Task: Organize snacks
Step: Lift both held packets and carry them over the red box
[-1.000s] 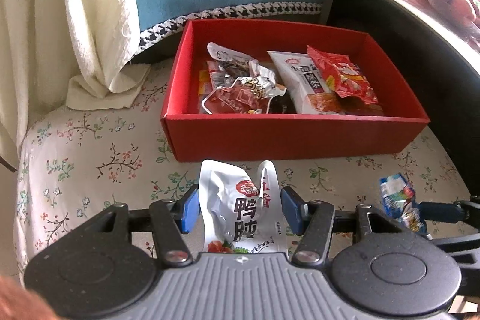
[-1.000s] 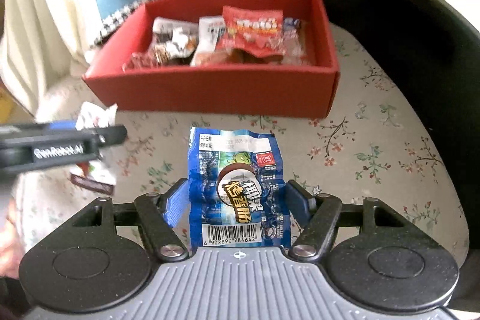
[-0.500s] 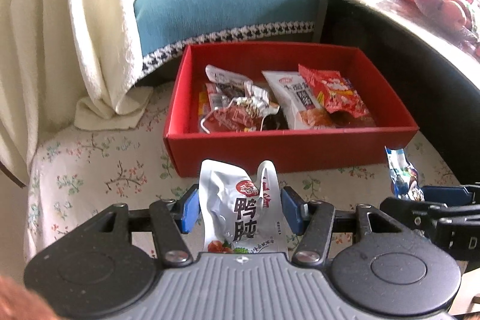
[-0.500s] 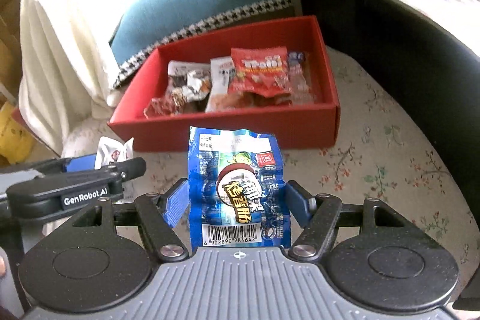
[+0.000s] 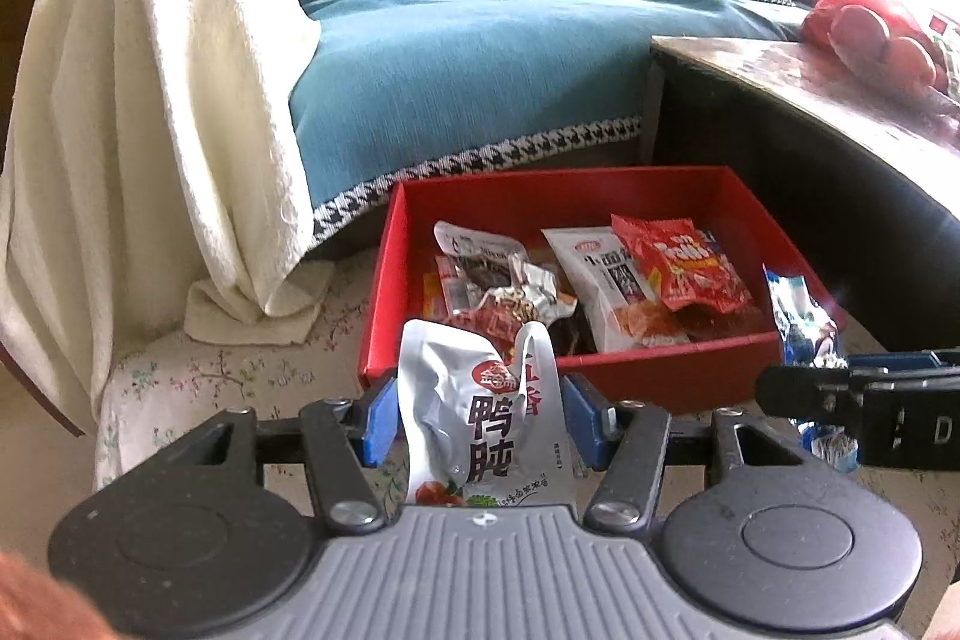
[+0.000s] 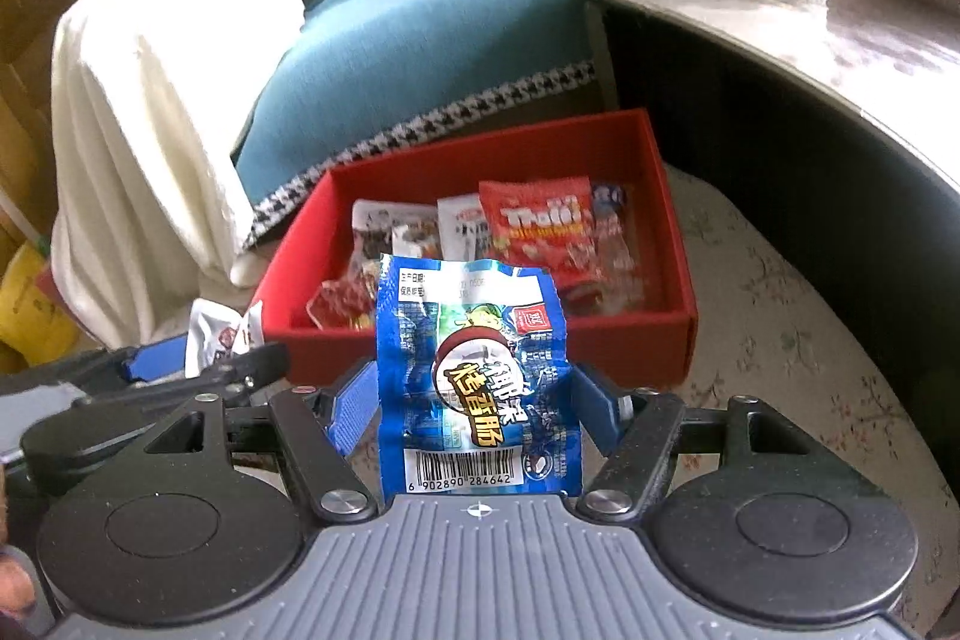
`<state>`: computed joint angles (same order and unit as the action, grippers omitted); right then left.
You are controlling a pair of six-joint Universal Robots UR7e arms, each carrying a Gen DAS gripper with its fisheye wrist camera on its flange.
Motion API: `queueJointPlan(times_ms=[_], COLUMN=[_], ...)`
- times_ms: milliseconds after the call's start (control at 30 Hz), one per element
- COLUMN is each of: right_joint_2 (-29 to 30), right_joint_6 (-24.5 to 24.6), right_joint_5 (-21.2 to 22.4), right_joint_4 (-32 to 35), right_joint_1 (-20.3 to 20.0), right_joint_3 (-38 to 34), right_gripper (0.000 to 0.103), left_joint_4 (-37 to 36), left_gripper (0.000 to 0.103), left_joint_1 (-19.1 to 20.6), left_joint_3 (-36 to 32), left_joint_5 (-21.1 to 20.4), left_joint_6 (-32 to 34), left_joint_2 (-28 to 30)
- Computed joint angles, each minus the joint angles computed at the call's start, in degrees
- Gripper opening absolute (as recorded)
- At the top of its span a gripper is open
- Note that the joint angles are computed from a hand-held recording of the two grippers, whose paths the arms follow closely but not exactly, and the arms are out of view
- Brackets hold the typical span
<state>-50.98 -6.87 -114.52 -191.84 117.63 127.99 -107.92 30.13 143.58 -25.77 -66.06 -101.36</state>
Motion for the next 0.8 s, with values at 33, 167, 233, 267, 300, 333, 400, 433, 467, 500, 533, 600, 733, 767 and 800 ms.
queueJointPlan(times_ms=[33,167,233,267,300,333,400,433,467,500,533,600,733,767,800], right_joint_2=[0.2,1.1,1.4,1.6,1.8,2.1,2.9,3.3,3.7,4.1,4.4,4.8,5.9,6.0,6.1], right_joint_6=[-0.1,-1.2,-1.9,-2.1,-2.3,-2.5,-2.9,-3.1,-3.3,-3.6,-3.8,-4.2,-4.7,-4.8,-4.9], right_joint_5=[0.0,0.1,0.5,0.9,1.0,0.8,0.6,0.5,0.4,0.4,0.4,0.4,0.2,0.2,0.1], right_joint_4=[-0.1,-1.8,-2.7,-2.9,-3.1,-3.1,-3.0,-2.9,-2.9,-3.0,-3.0,-2.8,-2.8,-2.6,-2.6], right_joint_1=[0.0,0.3,0.4,0.4,0.4,0.5,0.5,0.5,0.5,0.4,0.3,0.1,-0.2,-0.3,-0.3], right_joint_3=[-0.3,-1.5,-2.0,-2.3,-2.6,-3.1,-4.3,-5.0,-5.5,-6.1,-6.6,-7.5,-9.2,-9.5,-9.7], right_gripper=[0.075,0.075,0.075,0.075,0.075,0.075,0.075,0.075,0.075,0.075,0.075,0.075,0.075,0.075,0.075], left_joint_4=[-0.4,-2.2,-3.3,-3.8,-4.4,-5.2,-7.1,-8.6,-10.1,-12.1,-14.4,-18.4,-27.4,-29.3,-30.9], left_gripper=[0.049,0.049,0.049,0.049,0.049,0.049,0.049,0.049,0.049,0.049,0.049,0.049,0.050,0.050,0.050], left_joint_1=[0.2,1.0,1.3,1.5,1.7,1.9,2.5,2.9,3.2,3.7,4.3,5.2,7.4,7.9,8.4], left_joint_3=[0.0,-0.4,-0.6,-0.7,-0.8,-0.9,-1.1,-1.2,-1.3,-1.5,-1.7,-2.0,-2.7,-2.9,-3.1], left_joint_5=[0.3,1.8,2.5,3.0,3.3,3.8,4.7,5.2,5.5,5.8,6.1,6.7,7.3,7.3,7.3], left_joint_6=[0.2,1.1,1.8,2.0,2.4,3.0,4.3,5.1,6.2,7.7,9.4,12.3,18.9,20.3,21.5], left_joint_2=[0.2,0.8,1.0,1.2,1.5,1.8,2.6,3.2,3.6,4.3,5.1,6.8,10.7,11.5,12.1])
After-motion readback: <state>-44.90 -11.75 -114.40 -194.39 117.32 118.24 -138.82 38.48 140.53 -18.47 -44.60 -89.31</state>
